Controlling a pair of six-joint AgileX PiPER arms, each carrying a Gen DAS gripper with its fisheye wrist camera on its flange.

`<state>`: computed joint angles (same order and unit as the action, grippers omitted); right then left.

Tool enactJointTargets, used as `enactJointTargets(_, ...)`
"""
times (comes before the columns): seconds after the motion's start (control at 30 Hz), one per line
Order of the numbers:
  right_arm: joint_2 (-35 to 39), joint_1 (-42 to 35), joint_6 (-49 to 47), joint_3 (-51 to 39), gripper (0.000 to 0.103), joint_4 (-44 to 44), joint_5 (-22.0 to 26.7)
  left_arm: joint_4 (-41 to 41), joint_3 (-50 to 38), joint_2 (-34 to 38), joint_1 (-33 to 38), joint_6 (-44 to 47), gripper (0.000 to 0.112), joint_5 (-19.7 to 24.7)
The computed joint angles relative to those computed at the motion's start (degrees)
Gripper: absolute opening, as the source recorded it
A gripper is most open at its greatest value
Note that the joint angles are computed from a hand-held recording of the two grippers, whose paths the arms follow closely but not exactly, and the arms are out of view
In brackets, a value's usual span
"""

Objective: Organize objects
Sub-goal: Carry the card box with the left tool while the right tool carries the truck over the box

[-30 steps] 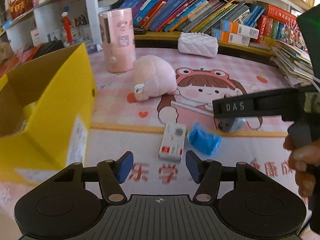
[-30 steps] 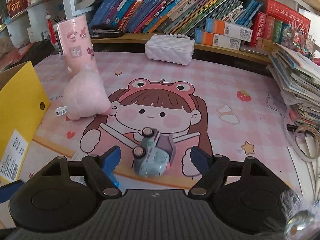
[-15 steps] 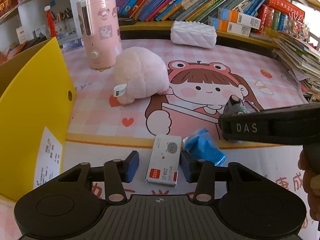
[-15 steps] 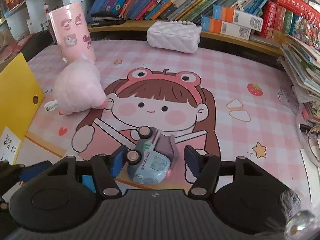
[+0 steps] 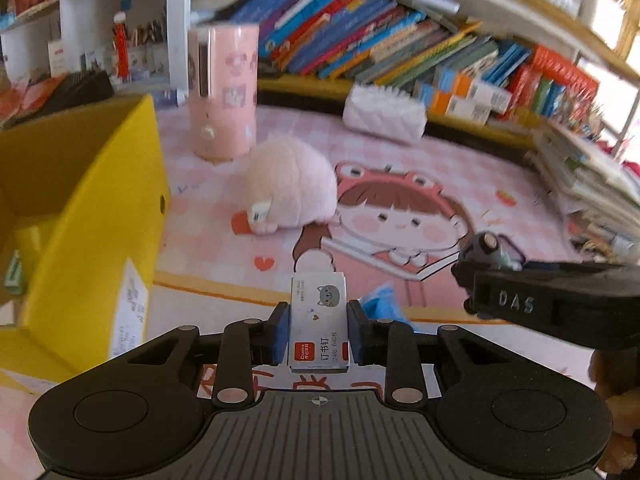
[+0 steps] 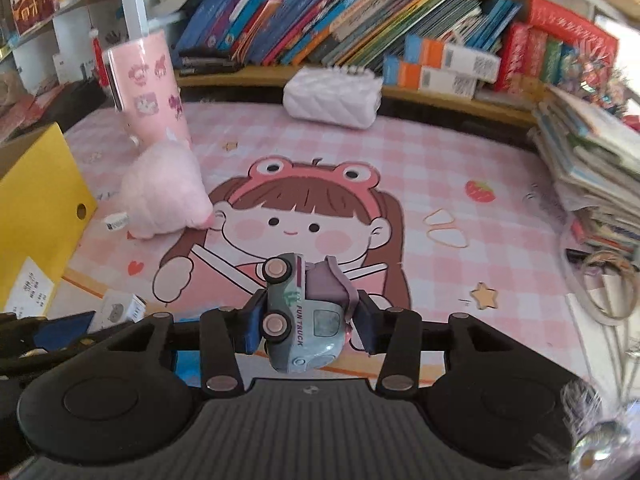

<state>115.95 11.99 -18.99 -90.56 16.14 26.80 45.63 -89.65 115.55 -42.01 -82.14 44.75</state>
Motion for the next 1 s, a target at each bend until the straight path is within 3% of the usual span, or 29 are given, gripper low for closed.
enactJointTargets(0.3,-13.3,2.5,7.0,17.5,0.043,-5.0,-7.5,7.2,12.9,-10.5,-5.3,-11.0,0.028,-0.5)
enactJointTargets(0.5,-19.5,6.6,21.5,25.7,0.043,-18.0,-9.5,10.0,22.5,-17.4,-8.8,-16.9,0.028,0.3)
enactJointTargets(0.67,-23.8,11.9,35.8,30.8,0.043,-30.4,-9.4,11.2,29.9,-23.2,-11.2,-20.6,0.028,1.2)
enactJointTargets(1.0,-30.0,27.0,61.7,36.8,0.043,-49.6,-3.5,9.5,43.5,-37.1,-16.7,-25.2,0.028,6.1)
